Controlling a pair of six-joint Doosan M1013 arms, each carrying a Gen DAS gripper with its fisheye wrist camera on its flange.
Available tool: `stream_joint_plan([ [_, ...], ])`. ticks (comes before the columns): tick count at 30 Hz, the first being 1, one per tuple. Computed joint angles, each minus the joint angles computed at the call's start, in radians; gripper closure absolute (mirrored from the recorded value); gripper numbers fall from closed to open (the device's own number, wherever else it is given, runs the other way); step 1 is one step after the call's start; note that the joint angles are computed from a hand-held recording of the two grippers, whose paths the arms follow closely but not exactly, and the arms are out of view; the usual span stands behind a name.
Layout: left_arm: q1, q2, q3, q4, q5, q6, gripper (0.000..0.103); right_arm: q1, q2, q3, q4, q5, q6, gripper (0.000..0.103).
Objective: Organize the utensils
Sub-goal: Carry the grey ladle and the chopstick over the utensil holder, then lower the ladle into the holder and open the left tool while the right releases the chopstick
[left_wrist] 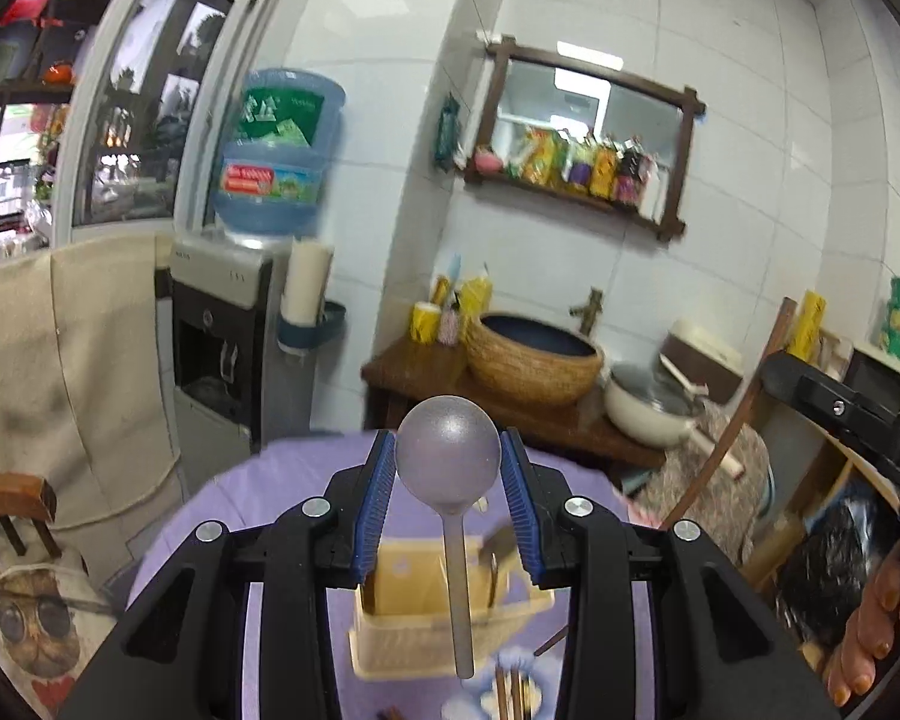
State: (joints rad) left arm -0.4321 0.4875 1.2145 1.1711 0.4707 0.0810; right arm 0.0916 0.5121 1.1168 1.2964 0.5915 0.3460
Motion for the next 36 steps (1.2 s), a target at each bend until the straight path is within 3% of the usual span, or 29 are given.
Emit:
stream_joint_plan([
  [2, -0.001, 0.024, -0.045, 0.051, 0.042, -0.032, 0.068, 0.012, 0.019, -0.045, -0.012, -0.028, 0.019, 0.096],
  [8, 0.007, 0.095, -0.121, 0.007, 0.111, 0.005, 0.068, 0.045, 0.092, -0.134, -0.185, -0.080, 0.191, 0.096],
  [15, 0.008, 0.129, -0.096, -0.039, 0.125, 0.009, 0.068, 0.053, 0.162, -0.184, -0.358, -0.034, 0.393, 0.096],
  [36, 0.000, 0.162, -0.074, -0.085, 0.154, 0.071, 0.067, 0.047, 0.204, -0.188, -0.406, 0.009, 0.492, 0.098],
])
